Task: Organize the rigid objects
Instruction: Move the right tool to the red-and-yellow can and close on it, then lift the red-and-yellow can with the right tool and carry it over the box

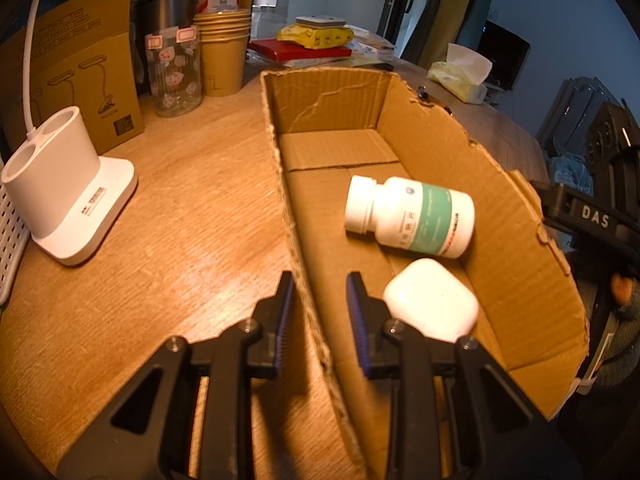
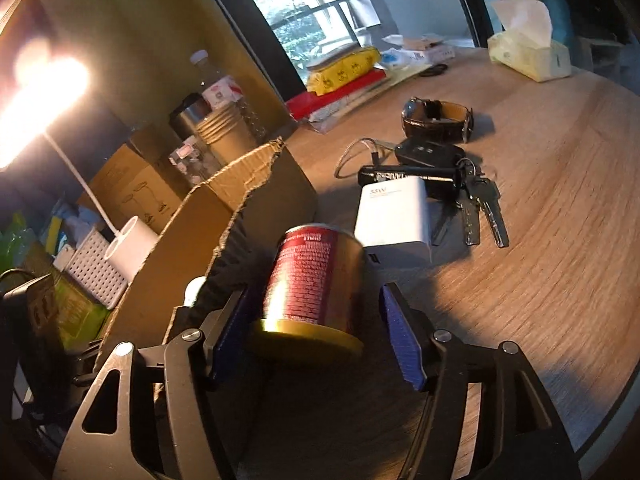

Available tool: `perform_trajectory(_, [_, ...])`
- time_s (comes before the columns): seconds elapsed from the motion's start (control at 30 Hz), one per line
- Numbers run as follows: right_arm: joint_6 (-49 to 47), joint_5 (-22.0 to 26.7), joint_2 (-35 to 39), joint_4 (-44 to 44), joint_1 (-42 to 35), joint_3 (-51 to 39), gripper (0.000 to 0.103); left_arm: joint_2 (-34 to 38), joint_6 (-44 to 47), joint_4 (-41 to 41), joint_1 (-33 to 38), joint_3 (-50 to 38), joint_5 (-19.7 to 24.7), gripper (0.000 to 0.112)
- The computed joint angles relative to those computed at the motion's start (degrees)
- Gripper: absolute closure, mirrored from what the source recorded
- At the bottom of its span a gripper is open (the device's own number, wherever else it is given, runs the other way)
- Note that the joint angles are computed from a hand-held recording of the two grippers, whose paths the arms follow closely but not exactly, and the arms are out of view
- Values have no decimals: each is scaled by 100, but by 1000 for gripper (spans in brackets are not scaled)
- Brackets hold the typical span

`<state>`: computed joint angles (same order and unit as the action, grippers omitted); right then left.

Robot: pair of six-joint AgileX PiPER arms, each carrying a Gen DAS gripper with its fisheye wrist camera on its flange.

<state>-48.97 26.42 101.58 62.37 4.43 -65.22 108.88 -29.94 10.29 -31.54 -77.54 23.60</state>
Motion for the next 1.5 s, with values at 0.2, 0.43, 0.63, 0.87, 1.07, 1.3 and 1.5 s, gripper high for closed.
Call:
perform_trajectory(0.2, [276,16,71,-320,70,-79,36,11,-49,36,-24,-21,14,85])
perform_trajectory(0.43, [-157,-133,-52,29,94,99,40,11,-51,37,-23,-16,8,85])
perform_trajectory(0.63, [-705,-222,-203,655,-6,301,42,13,-31,23,-17,-17,6,85])
perform_trajectory(0.87, [-1568,-101,-349,1612,-202,532,42,13,-26,21,-16,-19,7,85])
perform_trajectory(1.07, [-1710,-143,-498,1875,-264,622,42,14,-30,21,-17,-21,9,85])
perform_trajectory(1.3, [-2008,-100,-708,2226,-276,726,42,14,-22,15,-14,-21,9,85])
perform_trajectory(1.5, [-2080,-164,-938,2292,-194,774,42,14,-22,19,-13,-21,9,85])
